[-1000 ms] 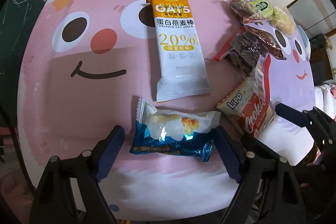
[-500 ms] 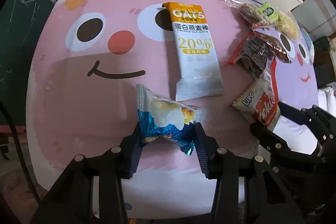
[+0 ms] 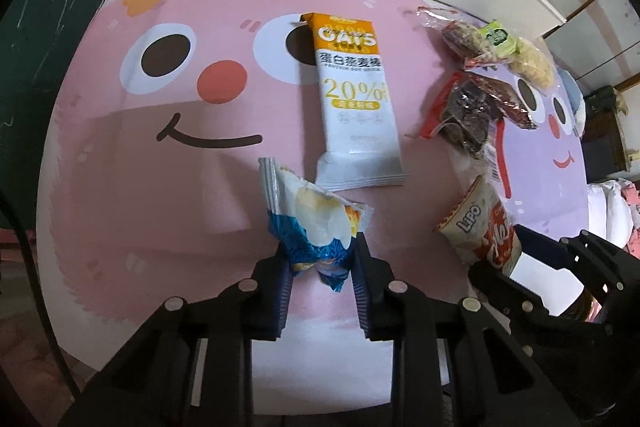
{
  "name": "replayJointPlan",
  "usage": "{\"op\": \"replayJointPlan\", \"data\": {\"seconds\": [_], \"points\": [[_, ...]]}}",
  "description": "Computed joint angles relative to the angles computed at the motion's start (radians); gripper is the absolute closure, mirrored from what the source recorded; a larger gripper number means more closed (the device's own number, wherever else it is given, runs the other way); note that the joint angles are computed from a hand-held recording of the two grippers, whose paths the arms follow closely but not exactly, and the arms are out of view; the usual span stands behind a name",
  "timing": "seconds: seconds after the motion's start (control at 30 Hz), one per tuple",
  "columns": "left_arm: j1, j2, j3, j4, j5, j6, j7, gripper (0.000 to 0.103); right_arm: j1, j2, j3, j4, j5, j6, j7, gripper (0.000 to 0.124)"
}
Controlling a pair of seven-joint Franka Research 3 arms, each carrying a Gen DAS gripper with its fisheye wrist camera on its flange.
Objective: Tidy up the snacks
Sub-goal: 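Carry pastry to basket with left tool while right tool carries Cookies bag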
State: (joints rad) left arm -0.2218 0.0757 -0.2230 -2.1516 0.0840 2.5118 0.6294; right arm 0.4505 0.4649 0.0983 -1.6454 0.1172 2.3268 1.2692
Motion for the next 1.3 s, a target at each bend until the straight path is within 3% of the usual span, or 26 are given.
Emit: {"op": "replayJointPlan", "data": {"seconds": [0.2,0.5,0.77,1.03,1.3], "points": [[-0.011,-0.024,-0.005,-0.023,0.014,0.018,-0.030,0.079,-0.024,-0.052,0.016,-0.052,0.051,0.008,-0.042,0.077],[-0.033,-0.097,-0.015,-0.022,0.076,-0.014,-0.063,0.079,-0.044,-0.110,0.031,-0.083,0.128,0.024,-0.084,0.077],[-0.033,-0.117,-0.020,0.112,0.236,-0.090,-0.080,0.079,-0.057,-0.160,0.029,-0.069,0.183,0.066,-0.082,0.077],[-0.029,-0.045,-0.009,0.383,0.426,-0.239,-0.043,0.079,-0.073,-0.131,0.011,0.097,0.207,0.145,-0.008,0.077],[-0.023,0.042,0.022,0.614,0.505,-0.234,0.041,0.079,-0.052,-0.004,-0.046,0.406,0.075,0.153,0.179,0.077]]}}
